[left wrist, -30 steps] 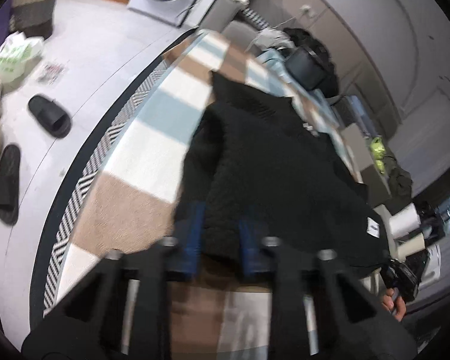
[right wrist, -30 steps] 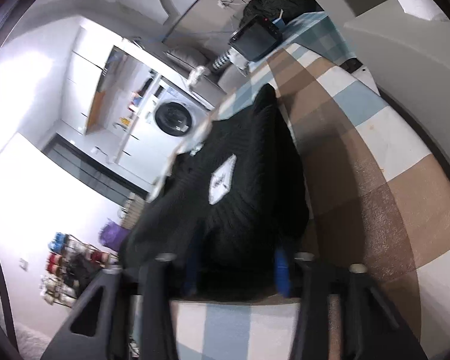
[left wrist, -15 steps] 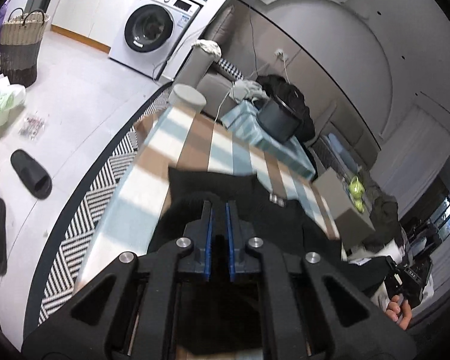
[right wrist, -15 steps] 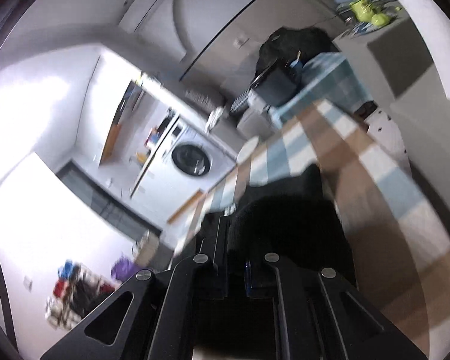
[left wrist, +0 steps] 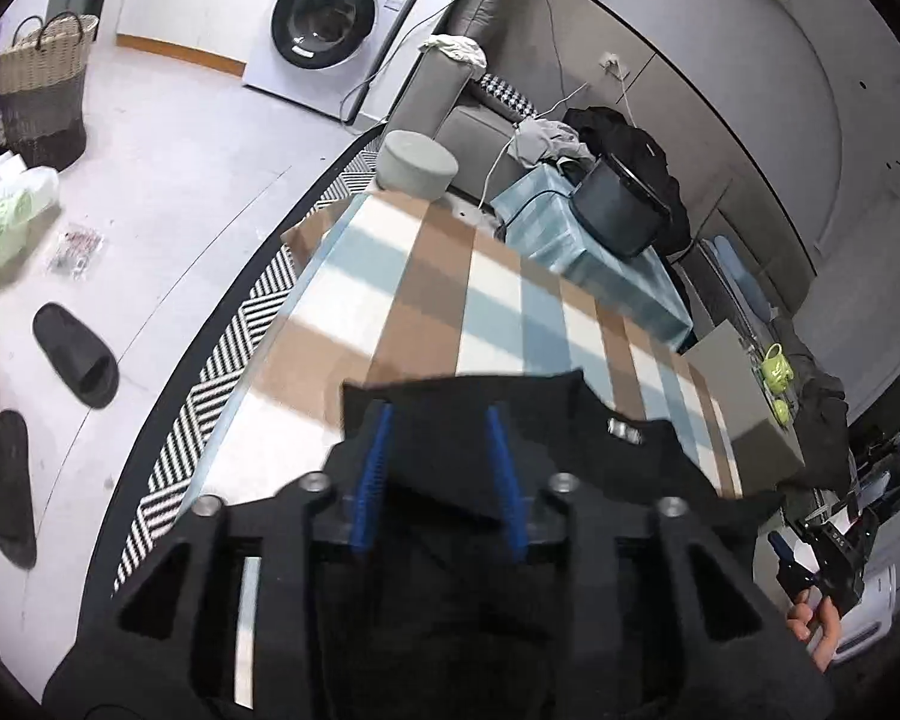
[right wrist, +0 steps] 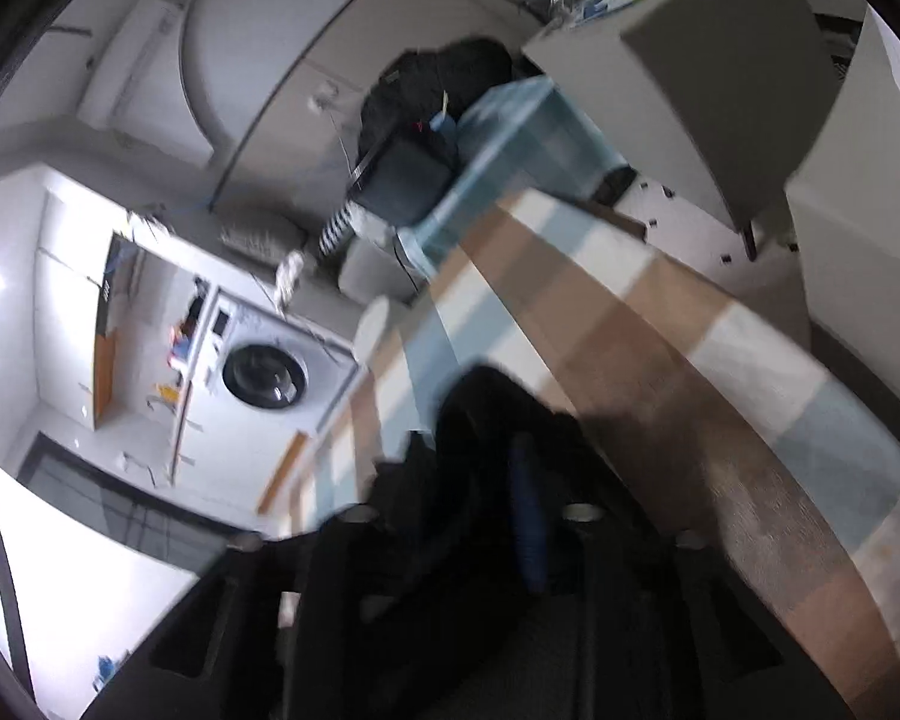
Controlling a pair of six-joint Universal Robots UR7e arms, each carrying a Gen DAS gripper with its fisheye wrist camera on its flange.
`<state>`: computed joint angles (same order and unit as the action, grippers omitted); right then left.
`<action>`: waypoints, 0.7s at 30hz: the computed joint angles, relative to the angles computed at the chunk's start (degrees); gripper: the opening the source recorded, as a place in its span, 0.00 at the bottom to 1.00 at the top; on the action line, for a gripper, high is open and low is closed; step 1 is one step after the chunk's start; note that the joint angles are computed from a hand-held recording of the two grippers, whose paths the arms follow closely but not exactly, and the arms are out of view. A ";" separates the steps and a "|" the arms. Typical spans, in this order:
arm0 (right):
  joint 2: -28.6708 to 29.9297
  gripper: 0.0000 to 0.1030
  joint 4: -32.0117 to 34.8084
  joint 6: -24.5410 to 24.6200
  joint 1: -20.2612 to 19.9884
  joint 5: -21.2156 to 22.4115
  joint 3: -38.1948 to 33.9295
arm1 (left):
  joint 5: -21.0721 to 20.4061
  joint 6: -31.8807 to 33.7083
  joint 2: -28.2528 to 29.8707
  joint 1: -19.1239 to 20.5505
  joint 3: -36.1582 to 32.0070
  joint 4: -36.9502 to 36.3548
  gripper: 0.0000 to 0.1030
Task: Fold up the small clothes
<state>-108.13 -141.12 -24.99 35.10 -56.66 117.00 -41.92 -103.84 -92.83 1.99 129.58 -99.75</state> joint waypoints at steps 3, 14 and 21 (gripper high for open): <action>-3.11 0.43 5.63 -7.22 -3.27 -0.39 0.68 | -2.46 -6.21 -0.73 -4.62 1.44 5.26 0.47; -16.69 0.54 23.91 -38.69 -20.73 -1.47 6.85 | -21.84 -17.30 2.18 -18.59 4.96 9.48 0.50; -18.60 0.56 24.63 -45.49 -23.21 -1.34 9.89 | -24.26 -20.62 3.55 -21.99 8.33 4.10 0.31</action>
